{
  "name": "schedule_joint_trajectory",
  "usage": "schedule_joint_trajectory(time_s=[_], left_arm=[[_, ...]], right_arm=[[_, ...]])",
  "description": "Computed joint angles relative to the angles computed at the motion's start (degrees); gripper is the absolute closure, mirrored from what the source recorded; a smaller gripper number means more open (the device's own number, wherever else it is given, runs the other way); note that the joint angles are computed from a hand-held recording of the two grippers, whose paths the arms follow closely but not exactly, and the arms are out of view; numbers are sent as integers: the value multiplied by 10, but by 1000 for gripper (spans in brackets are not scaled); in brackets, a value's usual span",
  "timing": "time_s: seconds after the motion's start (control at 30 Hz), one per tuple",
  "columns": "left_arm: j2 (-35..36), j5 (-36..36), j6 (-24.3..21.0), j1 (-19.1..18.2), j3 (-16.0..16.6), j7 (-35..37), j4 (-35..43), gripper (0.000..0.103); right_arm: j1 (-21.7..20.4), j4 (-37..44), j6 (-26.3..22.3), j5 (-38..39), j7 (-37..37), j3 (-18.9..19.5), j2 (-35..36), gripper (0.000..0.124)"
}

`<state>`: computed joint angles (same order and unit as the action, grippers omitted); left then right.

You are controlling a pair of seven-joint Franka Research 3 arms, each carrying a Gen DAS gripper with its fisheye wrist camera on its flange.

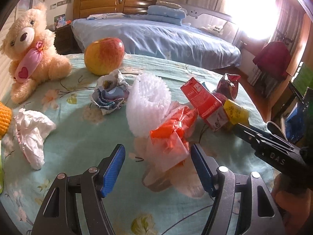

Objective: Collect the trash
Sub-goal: 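Grasp the orange plastic bag with the left tool while the right tool grasps the yellow chip bag, then carry the yellow chip bag over the bin with the right tool while the left holds the orange bag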

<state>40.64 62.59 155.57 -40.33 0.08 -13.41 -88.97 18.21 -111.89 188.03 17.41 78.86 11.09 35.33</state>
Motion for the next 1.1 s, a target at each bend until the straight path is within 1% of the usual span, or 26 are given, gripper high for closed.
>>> schedule_joint_trajectory(time_s=[0.03,0.07,0.1,0.13,0.23,0.27,0.33,0.43,0.67,0.77,0.87,0.93,1.1], left_arm=[[2,0,2,1,-1,2,2,38],[3,0,4,1,-1,4,3,47],[6,-4,7,4,-3,9,5,52],[8,-7,16,7,-4,13,6,63],[8,-8,30,4,3,8,2,72],[7,-6,31,2,6,6,0,74],[2,2,35,-4,13,-8,-7,75],[-6,19,39,-12,18,-31,-20,77],[-30,71,49,-20,13,-92,-50,78],[-39,95,52,-18,5,-111,-58,78],[-43,111,53,-16,-5,-120,-59,78],[-44,117,50,-16,-12,-118,-56,78],[-30,109,55,-15,-27,-91,-35,78]], right_arm=[[-3,5,-4,-1,0,3,3,83],[-10,8,-8,-3,-2,10,5,94],[-13,10,-10,-4,-4,15,7,100],[-12,10,-11,-4,-5,13,7,107],[-26,-2,3,-7,-11,30,3,109],[-40,-8,7,-10,-14,44,2,111],[-66,-19,12,-17,-18,71,-2,114],[-102,-43,22,-28,-18,106,-11,115],[-176,-109,55,-73,9,175,-38,116],[-195,-131,64,-98,32,186,-51,117],[-206,-153,77,-119,59,189,-64,117],[-226,-168,85,-138,79,199,-72,117],[-248,-204,105,-178,125,199,-96,117]])
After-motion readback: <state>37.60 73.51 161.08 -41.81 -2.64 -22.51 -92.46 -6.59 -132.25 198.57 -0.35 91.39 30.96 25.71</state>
